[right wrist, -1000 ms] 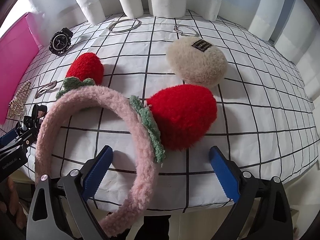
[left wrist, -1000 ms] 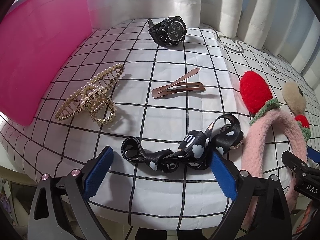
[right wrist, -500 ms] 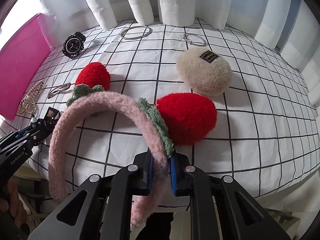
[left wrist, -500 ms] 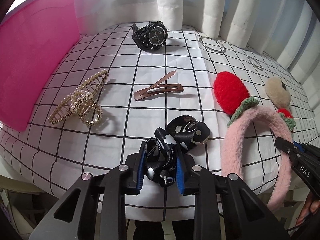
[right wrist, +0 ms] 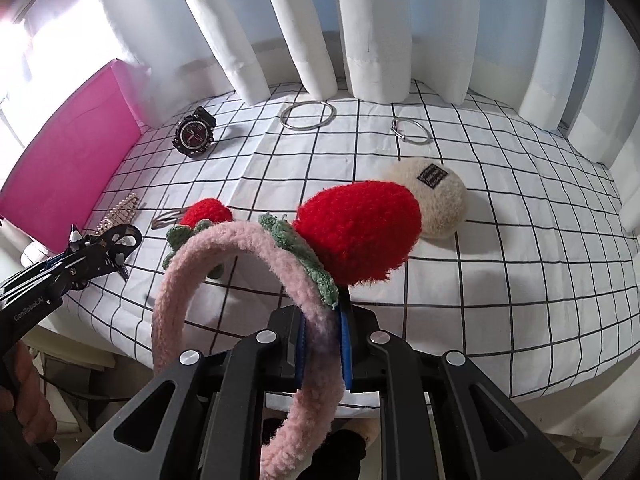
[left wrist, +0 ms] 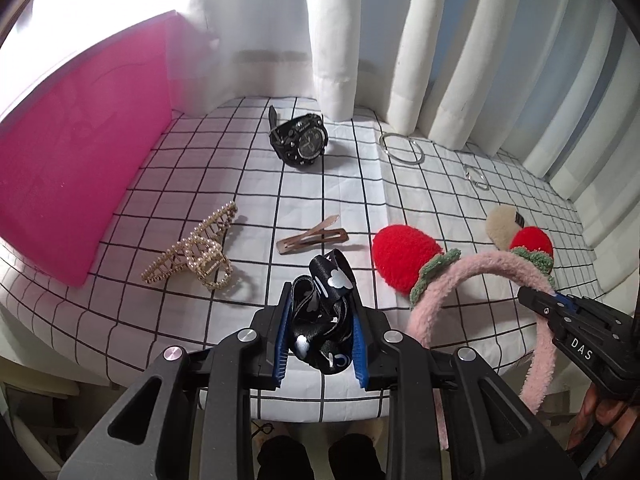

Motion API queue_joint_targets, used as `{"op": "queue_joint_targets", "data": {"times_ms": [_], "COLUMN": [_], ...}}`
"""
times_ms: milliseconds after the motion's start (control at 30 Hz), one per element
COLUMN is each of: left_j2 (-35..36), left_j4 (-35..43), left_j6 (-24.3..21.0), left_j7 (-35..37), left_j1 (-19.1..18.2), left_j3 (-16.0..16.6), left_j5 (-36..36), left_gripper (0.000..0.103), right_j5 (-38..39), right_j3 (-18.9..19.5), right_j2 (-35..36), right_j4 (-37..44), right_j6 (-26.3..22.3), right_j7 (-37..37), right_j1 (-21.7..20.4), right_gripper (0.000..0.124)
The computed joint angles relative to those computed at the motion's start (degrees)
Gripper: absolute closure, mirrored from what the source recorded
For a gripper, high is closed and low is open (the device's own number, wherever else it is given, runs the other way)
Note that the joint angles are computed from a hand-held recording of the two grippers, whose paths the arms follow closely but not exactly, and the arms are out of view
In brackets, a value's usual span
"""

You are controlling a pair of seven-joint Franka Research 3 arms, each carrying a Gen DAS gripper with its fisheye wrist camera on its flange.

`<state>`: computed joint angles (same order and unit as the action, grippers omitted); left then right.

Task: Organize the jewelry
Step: 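Close the left tool on the scrunchie while the right tool grips the headband, then carry the scrunchie and headband over the pink tub with both tools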

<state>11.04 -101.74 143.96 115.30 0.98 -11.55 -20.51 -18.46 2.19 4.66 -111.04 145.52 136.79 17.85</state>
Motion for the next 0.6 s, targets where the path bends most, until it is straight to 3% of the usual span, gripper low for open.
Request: {"op": "queue_joint_targets", "data": {"times_ms": [333,600], "left_j2": [-1.76,-0.22], "left_j4": [3.61,10.08], "left_j6": [1.56,2.81], "left_j7": [0.55,-3.72], "left_j1": [1.01,2.3], "left_j3": [0.93,1.93], "left_j5": [-2.47,-0.59], "left_gripper": [0.078,0.078], "right_j5": [-1.56,-0.46], "right_j3": [-0.11,-0.95], "right_j2": [1.19,7.03], "right_j4": [6.91,18.45], "right_j6": [0.74,1.8], "right_j7": [-3.38,-9.35], "right_j1": [0.39,1.62], "right_gripper": [0.111,0.111]}}
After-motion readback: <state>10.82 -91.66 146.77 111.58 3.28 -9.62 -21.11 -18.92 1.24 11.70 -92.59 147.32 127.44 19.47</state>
